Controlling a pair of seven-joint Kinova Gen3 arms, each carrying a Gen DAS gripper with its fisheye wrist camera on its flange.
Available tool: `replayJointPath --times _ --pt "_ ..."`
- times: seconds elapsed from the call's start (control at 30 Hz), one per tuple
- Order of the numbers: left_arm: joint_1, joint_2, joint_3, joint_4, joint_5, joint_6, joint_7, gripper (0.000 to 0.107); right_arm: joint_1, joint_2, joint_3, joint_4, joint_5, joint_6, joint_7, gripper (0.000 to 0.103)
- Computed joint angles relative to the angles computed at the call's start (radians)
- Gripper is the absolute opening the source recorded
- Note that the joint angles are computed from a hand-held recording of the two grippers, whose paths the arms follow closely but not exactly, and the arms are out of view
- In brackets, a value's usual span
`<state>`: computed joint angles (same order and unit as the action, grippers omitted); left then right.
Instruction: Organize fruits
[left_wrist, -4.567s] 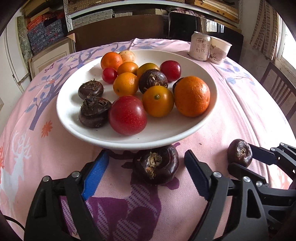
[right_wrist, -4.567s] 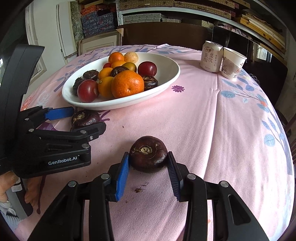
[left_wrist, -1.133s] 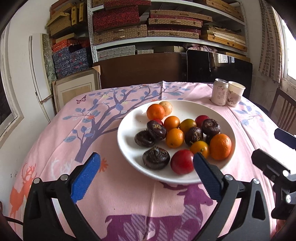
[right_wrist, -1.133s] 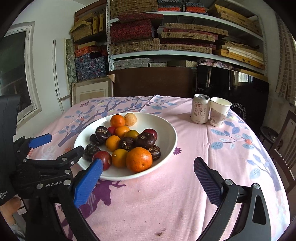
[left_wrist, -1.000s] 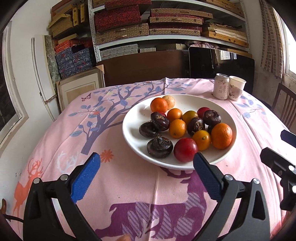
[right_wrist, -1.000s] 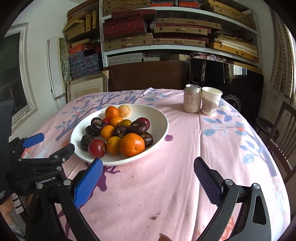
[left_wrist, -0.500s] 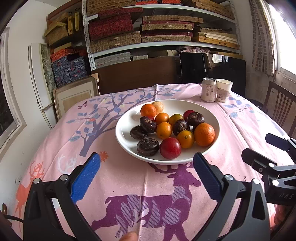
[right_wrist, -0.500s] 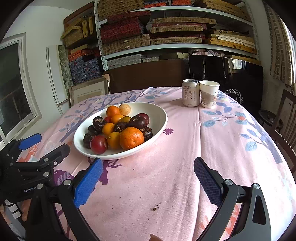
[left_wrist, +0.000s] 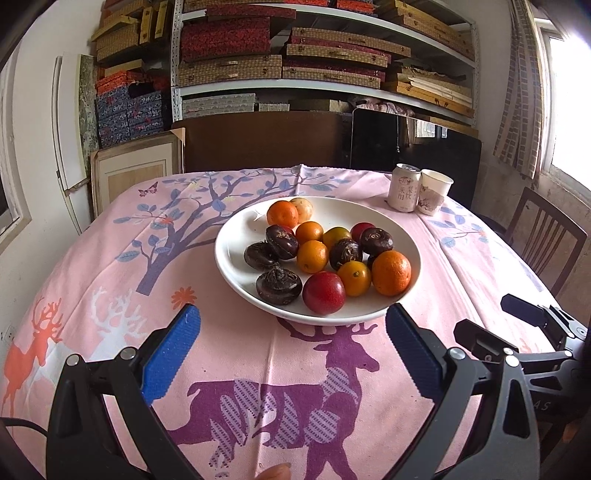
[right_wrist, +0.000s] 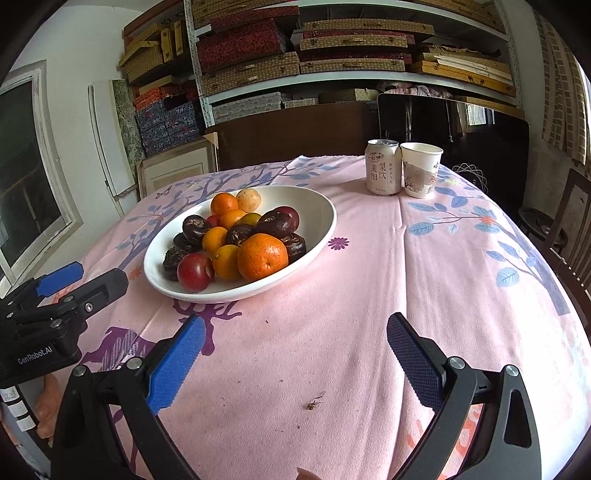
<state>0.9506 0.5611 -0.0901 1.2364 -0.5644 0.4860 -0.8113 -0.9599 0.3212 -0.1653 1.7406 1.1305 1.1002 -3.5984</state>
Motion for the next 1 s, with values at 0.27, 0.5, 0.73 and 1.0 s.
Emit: replayJointPath --times 0.27,0.5,0.73,1.0 --pt "0.038 0.02 -0.024 -0.03 -0.048 0.051 0.022 0.098 0.003 0.002 0.0 -0.008 -0.014 -0.003 0.013 0.099" --pt "0.044 0.02 -0.021 -0.027 -0.081 0.058 0.041 0.098 0.003 0.004 0.003 -0.012 -0.022 -0.004 0.021 0.099" --pt "0.04 0.019 -0.011 -0.029 -0.087 0.063 0.043 0.098 0.005 0.008 0.007 -0.018 -0.036 -0.006 0.036 0.099" --pt "0.037 0.02 -0.007 -0.031 -0.086 0.068 0.041 0.098 0.005 0.01 0.01 -0.025 -0.051 -0.005 0.051 0.099"
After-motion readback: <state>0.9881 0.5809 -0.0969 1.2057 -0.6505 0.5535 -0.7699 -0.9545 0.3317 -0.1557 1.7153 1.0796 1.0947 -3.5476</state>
